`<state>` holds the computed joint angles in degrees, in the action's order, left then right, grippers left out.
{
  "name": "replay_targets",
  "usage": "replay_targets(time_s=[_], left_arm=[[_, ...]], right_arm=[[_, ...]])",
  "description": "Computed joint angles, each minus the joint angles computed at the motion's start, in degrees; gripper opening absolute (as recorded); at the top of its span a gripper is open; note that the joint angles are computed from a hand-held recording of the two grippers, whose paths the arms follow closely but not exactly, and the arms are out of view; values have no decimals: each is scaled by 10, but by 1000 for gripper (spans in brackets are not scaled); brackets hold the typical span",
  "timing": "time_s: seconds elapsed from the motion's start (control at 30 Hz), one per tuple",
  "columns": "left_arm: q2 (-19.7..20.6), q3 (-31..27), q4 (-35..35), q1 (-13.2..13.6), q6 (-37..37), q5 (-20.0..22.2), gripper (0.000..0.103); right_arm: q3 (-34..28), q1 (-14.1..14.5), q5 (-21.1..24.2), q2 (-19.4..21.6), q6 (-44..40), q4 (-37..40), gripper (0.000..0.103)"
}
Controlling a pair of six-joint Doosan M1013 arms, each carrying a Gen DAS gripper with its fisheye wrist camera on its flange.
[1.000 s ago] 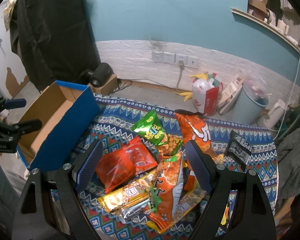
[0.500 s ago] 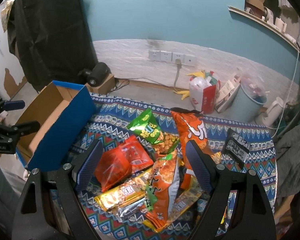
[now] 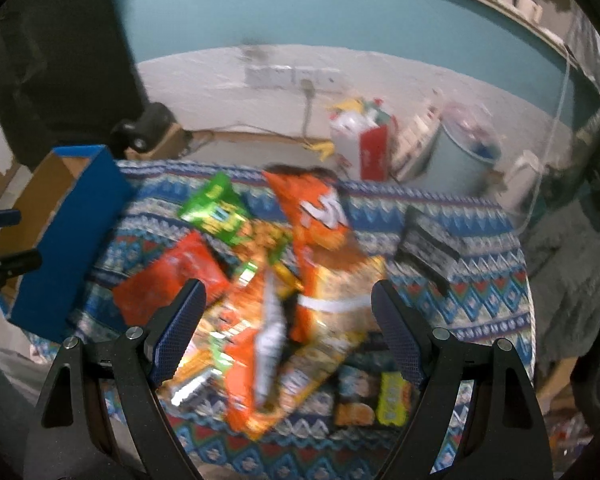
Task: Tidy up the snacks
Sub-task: 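Grasp the red snack bag with the left gripper while the right grasps the black-yellow bag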
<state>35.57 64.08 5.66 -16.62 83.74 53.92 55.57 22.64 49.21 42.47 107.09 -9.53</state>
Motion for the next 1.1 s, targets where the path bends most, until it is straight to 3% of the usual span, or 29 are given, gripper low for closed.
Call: replay_targets(time_s=[0.17,0.3,0.6,0.87,1.1], left_arm=[[27,-31,-37,-2,26,42,95],[49,-56,-43,-7,37,73,95],[92,-100,-54,-12,57,121,95],[120,-132,-72,-14,63,143,95],[146,-159,-34,-22,68,164,95]], right_arm=[[19,-15,28,-3,37,-8,83],[22,-28,82,6,55,6,83],[28,-45,157,27,51,46,83],[23,-45,188,44,30,53,83],[20,-48,200,51,28,56,83]])
